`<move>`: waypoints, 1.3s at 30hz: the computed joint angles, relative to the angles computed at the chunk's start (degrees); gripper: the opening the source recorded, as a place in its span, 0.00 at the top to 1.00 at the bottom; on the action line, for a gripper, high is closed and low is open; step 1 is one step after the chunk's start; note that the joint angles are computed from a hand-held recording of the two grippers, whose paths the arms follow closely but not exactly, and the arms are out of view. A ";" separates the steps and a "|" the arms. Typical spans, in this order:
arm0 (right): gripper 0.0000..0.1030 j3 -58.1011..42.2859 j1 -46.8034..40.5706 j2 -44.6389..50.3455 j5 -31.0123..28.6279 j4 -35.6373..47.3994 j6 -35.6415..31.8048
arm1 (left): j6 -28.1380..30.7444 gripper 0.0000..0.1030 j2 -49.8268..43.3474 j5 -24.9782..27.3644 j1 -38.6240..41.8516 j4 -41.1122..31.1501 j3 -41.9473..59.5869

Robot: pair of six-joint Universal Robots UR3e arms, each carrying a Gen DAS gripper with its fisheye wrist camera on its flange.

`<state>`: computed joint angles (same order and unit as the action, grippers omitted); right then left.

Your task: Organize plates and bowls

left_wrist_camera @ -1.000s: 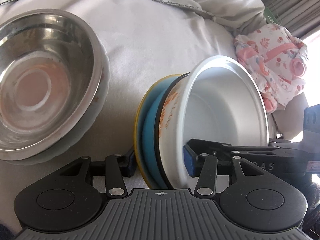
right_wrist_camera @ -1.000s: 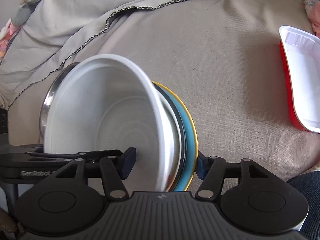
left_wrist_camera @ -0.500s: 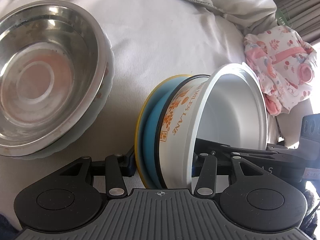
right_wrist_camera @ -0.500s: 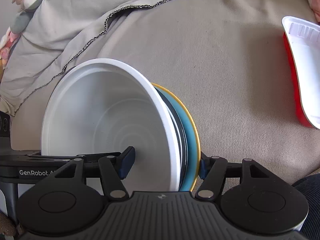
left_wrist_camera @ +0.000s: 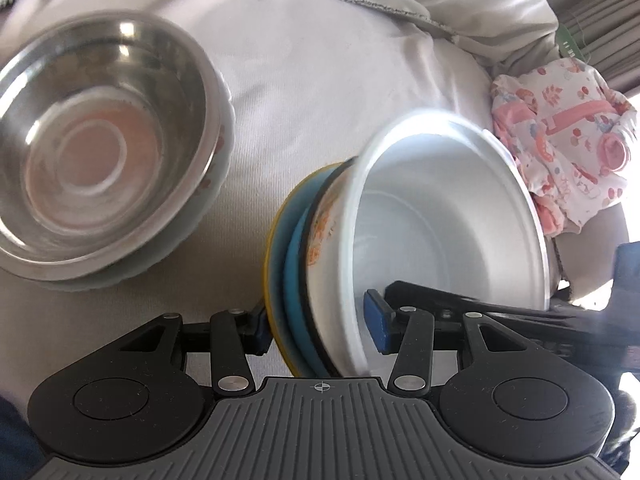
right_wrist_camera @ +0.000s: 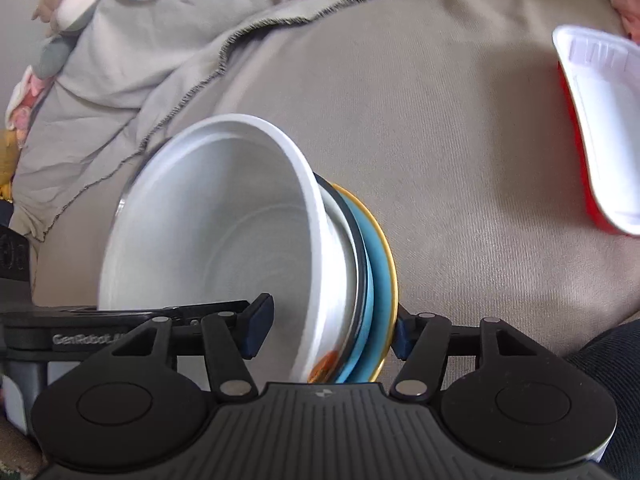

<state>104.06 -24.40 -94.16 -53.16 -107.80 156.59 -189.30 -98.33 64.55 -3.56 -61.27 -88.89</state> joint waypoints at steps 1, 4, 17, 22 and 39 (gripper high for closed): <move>0.40 -1.15 -0.17 -0.69 0.52 1.77 -0.82 | 0.33 0.49 1.01 -0.25 0.42 0.65 -0.60; 0.40 -4.25 1.42 -2.13 0.40 2.11 -0.21 | 1.73 0.49 4.53 -2.68 3.37 2.24 -2.55; 0.40 -33.36 21.57 18.41 -0.76 -2.01 13.84 | 9.30 0.49 14.13 -5.48 21.76 -1.08 -6.50; 0.40 -51.11 28.31 33.99 -5.67 2.94 19.31 | 11.27 0.49 8.41 -9.52 27.17 0.85 -10.31; 0.37 -85.87 34.54 53.26 -13.94 22.07 22.37 | 17.32 0.53 9.58 -22.75 38.27 4.53 -20.55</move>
